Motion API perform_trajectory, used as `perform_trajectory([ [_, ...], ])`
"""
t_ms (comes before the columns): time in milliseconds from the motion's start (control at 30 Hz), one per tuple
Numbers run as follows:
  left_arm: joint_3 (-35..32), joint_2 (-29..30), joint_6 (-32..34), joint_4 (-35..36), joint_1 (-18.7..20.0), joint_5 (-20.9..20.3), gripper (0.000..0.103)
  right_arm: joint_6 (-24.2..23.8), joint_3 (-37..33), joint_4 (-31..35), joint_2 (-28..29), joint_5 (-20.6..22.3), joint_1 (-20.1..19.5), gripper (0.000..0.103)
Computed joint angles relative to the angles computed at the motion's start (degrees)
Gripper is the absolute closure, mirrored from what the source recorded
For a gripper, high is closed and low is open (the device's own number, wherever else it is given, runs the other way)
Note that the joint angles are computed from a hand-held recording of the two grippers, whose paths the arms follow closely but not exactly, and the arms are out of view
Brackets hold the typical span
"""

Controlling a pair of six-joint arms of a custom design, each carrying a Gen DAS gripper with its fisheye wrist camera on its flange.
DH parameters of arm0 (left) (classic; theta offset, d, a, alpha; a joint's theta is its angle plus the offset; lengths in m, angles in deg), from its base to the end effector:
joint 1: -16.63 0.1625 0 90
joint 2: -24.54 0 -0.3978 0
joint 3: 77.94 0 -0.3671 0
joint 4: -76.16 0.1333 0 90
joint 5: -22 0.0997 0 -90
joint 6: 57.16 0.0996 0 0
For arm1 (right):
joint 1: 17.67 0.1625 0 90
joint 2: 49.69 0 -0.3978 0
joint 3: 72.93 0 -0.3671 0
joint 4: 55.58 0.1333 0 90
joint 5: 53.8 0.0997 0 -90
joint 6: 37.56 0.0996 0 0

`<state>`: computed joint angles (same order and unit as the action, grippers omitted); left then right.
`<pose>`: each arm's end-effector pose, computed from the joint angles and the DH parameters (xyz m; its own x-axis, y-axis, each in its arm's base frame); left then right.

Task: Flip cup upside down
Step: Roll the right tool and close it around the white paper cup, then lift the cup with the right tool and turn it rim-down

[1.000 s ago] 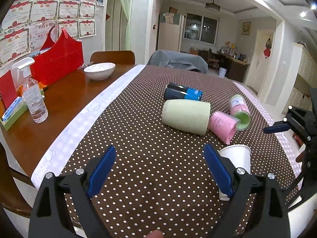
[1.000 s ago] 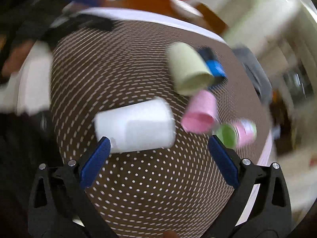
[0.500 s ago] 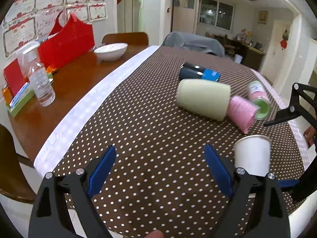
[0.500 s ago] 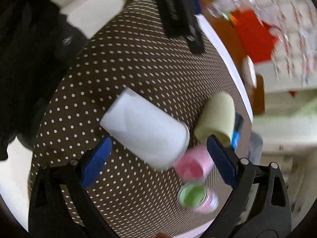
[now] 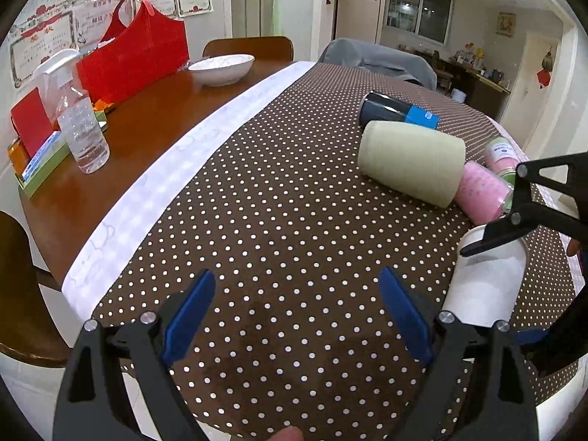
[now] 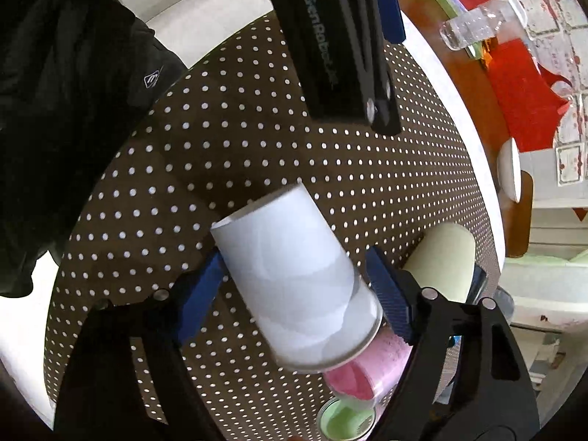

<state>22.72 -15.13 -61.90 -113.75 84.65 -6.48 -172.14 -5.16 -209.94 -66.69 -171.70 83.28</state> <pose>-0.0166 -0.6313 0.1211 -0.6707 -0.3921 -0.6296 0.2366 0.6914 -0.6826 0.2238 -0.7004 -0.0677 0.7552 -0.6377 -0.1519 -0.5033 -0.7125 0.4889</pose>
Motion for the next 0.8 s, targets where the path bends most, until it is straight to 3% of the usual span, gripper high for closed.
perform_trajectory([
  [100, -0.1, 0.1, -0.2, 0.1, 0.1, 0.0, 0.014, 1.2, -1.3, 0.8, 1.3, -1.7, 0.7, 0.032],
  [167, 0.0, 0.0, -0.7, 0.7, 0.3, 0.0, 0.014, 2.7, -2.1, 1.3, 2.3, -3.9, 1.2, 0.042],
  [233, 0.0, -0.1, -1.1, 1.1, 0.4, 0.1, 0.014, 3.9, -3.3, 1.6, 3.2, -4.7, 1.4, 0.042],
  [333, 0.1, -0.3, -1.3, 0.9, 0.4, 0.0, 0.014, 9.7, -6.2, 4.7, 4.3, -5.7, 1.9, 0.043],
  [600, -1.1, 0.4, 3.0, -2.2, 0.1, -0.8, 0.014, 38.1, -14.3, 17.5, 3.5, -0.9, 1.2, 0.043],
  [800, -2.5, 1.5, 10.5, -7.3, -0.7, -2.5, 0.014, 56.6, -15.0, 20.0, 0.9, 4.5, -0.5, 0.043],
])
